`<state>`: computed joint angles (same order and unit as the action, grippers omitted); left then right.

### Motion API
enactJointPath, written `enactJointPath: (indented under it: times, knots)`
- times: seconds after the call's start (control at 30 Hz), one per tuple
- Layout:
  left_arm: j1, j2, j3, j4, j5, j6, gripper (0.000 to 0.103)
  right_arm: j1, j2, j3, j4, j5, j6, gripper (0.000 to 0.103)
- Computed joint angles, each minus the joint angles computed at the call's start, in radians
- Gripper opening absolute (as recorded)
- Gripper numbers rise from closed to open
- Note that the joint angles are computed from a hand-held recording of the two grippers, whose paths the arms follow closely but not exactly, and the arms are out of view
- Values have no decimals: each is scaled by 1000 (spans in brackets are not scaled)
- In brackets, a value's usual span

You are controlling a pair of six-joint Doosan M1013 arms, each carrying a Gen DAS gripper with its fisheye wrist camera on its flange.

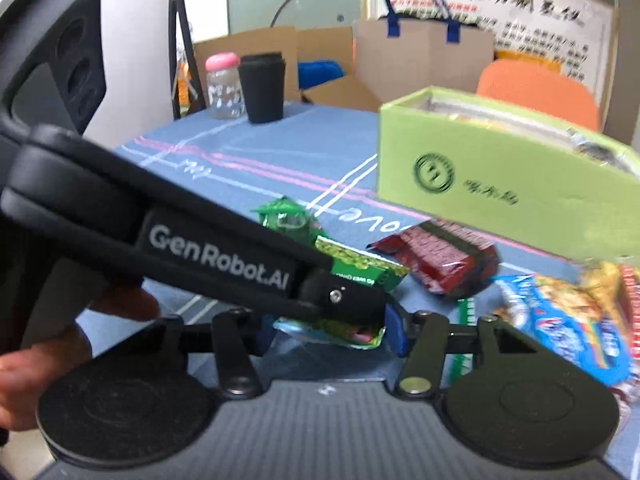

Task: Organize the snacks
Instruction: 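Drop the green-wrapped packet into the box by opening the left gripper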

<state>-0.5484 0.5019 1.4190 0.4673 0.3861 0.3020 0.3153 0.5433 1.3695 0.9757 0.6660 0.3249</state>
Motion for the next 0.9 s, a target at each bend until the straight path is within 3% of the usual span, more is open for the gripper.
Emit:
enactJointPath:
  times: [0.13,0.3,0.43,0.6,0.77,0.8,0.83,0.9]
  knots:
    - [-5,2,-45,36,-21,12,1,-16,-21,-2,85,-60,-97,58]
    - [26,66,-212,-30,-20,179,1,-26,37,-150,72,-113,-83,59]
    - [57,162,-404,-160,69,354,1,-33,138,-338,-76,-70,103,60]
    - [90,277,-599,-293,193,478,1,-37,251,-517,-220,10,266,60]
    - [107,334,-671,-334,252,516,1,-38,315,-606,-254,70,319,65]
    - [108,337,-673,-318,250,511,4,-39,318,-606,-242,69,314,71]
    - [107,338,-669,-287,244,492,17,-40,317,-602,-229,61,309,73]
    - [104,321,-643,-216,219,428,29,-42,306,-587,-210,26,299,78]
